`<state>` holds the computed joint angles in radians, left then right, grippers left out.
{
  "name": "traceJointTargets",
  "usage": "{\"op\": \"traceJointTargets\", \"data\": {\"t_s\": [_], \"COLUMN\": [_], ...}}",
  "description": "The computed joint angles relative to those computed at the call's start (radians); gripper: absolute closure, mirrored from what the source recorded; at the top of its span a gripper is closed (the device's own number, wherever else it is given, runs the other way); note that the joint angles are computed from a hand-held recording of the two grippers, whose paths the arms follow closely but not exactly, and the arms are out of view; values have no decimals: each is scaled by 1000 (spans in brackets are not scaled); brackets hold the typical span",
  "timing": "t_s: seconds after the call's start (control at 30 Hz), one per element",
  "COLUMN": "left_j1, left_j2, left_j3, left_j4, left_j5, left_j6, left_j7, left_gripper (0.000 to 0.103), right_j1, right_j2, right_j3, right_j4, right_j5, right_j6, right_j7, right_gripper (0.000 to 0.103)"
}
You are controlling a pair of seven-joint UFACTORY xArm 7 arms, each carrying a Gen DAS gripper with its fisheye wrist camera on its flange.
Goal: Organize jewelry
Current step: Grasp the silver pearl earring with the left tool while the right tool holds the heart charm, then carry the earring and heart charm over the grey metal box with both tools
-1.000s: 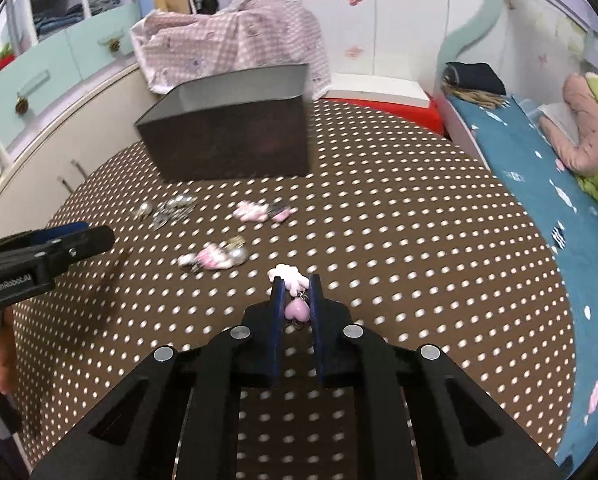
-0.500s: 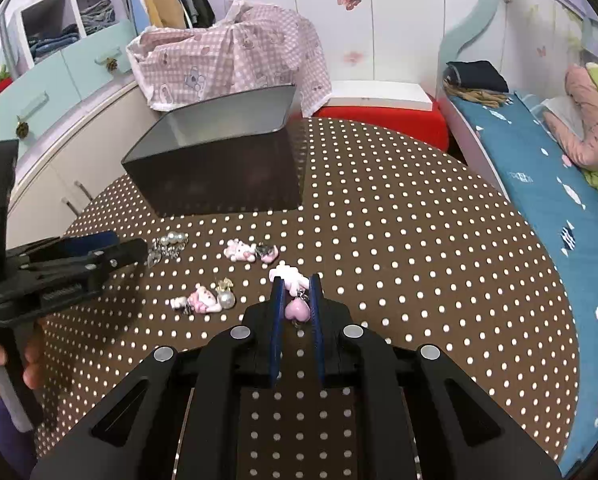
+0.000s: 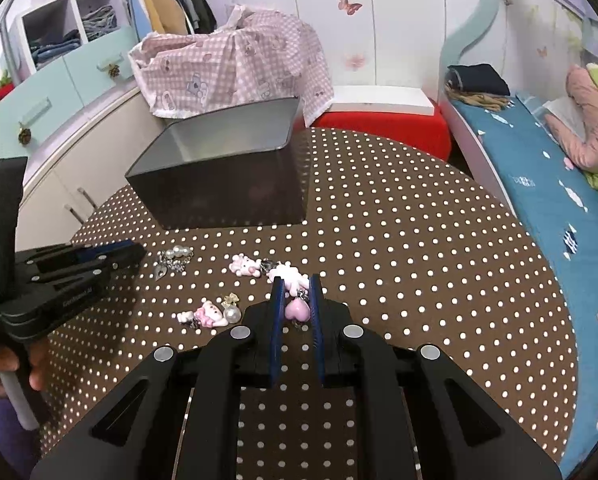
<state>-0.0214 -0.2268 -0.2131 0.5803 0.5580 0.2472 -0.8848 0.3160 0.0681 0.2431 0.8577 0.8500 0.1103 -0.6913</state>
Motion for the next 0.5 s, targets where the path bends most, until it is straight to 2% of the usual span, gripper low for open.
{"op": "traceJointTargets", "data": {"t_s": [0.1, 0.3, 0.37, 0.5], "left_j1": [-35, -17, -30, -94], "left_j2": [-32, -136, -169, -198], "left_j3": [38, 6, 13, 72], "left_j4": [-35, -72, -75, -65], "left_j5": [-80, -151, -189, -307], "left_j6": [-36, -46, -50, -76], "left_j7": [61, 107, 141, 248], "left_gripper": [94, 94, 94, 94], "right_j1": [1, 27, 35, 46], "right_j2": [-17, -51, -54, -54], "right_j3": [-1, -23, -31, -39], "right_j4": [-5, -1, 8, 43], "right_j5": [14, -6, -22, -59], "right_j6": [-2, -2, -1, 2], "right_j7": [-15, -6, 4, 33], "right_gripper": [90, 90, 90, 90]}}
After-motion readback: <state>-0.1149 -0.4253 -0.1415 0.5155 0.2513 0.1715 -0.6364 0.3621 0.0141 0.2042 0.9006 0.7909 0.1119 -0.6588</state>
